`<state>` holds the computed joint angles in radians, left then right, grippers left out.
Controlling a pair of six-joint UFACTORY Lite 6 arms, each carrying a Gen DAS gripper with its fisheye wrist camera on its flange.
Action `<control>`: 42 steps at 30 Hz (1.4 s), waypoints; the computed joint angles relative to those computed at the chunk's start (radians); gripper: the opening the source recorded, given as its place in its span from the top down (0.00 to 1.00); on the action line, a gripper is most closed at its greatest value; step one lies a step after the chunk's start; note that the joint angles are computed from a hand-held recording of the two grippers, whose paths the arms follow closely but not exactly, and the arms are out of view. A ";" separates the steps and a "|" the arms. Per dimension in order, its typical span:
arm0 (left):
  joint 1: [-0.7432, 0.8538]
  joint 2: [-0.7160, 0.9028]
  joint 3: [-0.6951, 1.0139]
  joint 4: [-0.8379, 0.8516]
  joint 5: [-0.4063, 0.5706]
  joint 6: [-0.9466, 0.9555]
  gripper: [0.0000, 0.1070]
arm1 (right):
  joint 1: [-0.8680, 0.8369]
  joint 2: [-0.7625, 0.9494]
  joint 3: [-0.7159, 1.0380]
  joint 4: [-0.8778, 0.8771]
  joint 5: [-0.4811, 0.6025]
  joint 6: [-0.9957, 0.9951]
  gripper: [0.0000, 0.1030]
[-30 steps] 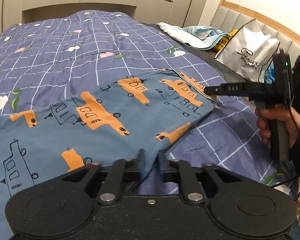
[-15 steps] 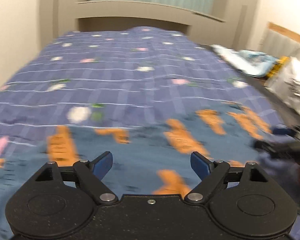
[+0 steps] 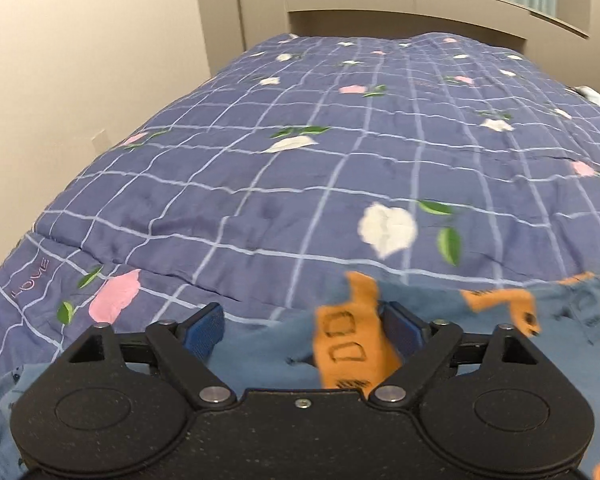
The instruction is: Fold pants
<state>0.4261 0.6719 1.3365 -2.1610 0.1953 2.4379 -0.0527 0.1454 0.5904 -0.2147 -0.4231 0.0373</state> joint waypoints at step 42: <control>-0.604 0.290 0.520 1.351 0.086 -1.440 0.04 | -0.473 0.236 0.178 -0.896 -0.361 1.121 0.45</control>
<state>-0.1780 0.9617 1.8561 -0.8098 0.2816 0.9979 -0.5255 0.3810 0.7680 -1.1107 -0.7846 1.1578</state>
